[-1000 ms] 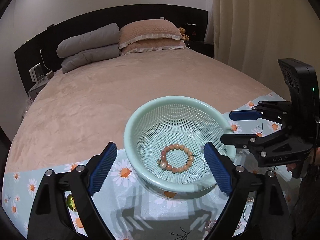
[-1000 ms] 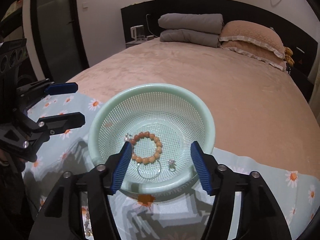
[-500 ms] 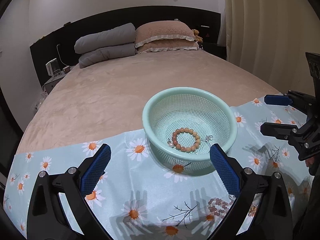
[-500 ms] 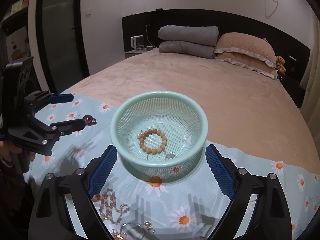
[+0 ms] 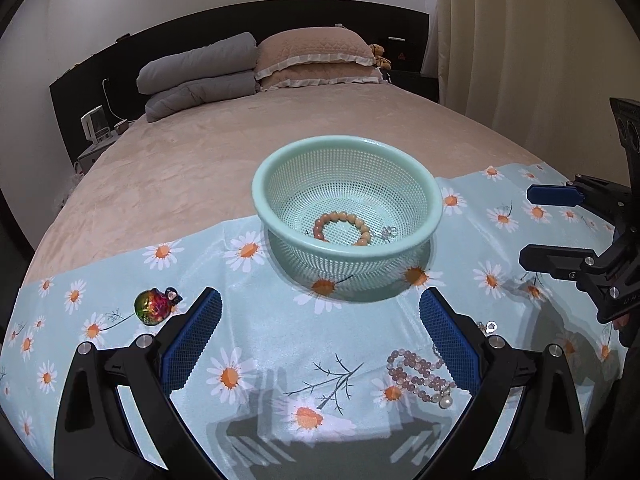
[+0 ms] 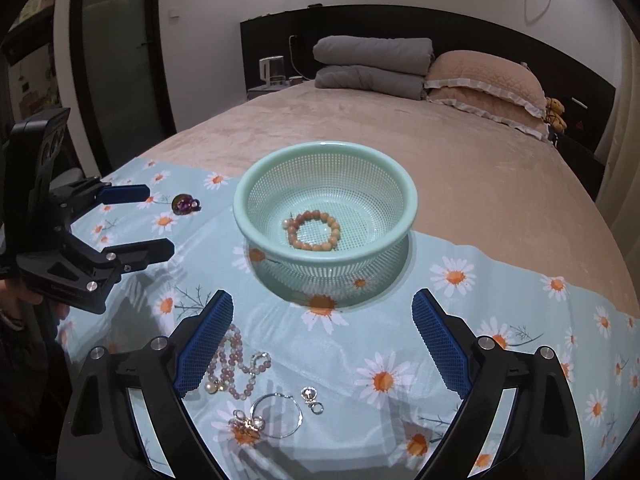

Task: Organize jewelry
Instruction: 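Move both tools back toward the pink necklace and charms, then grasp the pink bead necklace with the left tool while the right tool grasps a silver charm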

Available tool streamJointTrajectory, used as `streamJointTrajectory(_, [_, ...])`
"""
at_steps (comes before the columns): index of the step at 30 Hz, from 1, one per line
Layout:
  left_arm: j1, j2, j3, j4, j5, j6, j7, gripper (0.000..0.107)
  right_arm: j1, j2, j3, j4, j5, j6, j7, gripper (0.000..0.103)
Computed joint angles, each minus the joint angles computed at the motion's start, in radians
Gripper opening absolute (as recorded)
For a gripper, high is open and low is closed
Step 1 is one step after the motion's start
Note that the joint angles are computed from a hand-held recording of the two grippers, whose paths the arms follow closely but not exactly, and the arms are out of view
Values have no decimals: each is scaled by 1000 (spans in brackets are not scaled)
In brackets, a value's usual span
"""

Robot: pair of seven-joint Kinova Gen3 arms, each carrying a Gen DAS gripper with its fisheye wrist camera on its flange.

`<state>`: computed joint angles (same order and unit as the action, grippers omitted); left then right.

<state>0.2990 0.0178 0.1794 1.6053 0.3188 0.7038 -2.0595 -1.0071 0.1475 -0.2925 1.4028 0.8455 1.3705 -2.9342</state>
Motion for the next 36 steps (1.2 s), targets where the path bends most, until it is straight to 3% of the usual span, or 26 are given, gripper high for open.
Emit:
streamJointTrajectory(10, [65, 30, 19, 92, -156, -73, 73, 97, -58, 57, -1, 61, -36, 65, -110, 87])
streamJointTrajectory(13, [53, 43, 29, 113, -129, -86, 46, 97, -92, 89, 10, 73, -19, 106, -166, 87])
streamJointTrajectory(17, [36, 37, 38, 179, -70, -168, -19, 97, -163, 156, 46, 79, 4, 207, -275, 87])
streamJointTrajectory(20, [69, 67, 16, 154, -107, -133, 23, 97, -134, 156, 49, 64, -37, 189, -276, 87])
streamJointTrajectory(26, [85, 88, 42, 150, -169, -132, 55, 97, -139, 199, 66, 15, -62, 181, -260, 87])
streamJointTrajectory(30, [74, 101, 46, 141, -149, -116, 40, 97, -138, 149, 77, 81, -49, 94, -366, 85])
streamJointTrajectory(32, [75, 98, 44, 149, -148, -128, 44, 97, -113, 131, 72, 106, -71, 56, -409, 68])
streamJointTrajectory(33, [79, 96, 43, 154, -157, -136, 52, 97, -95, 130, 65, 110, -91, 45, -415, 55])
streamJointTrajectory(36, [89, 87, 48, 170, -175, -158, 58, 90, -96, 143, 59, 101, -91, 49, -402, 50])
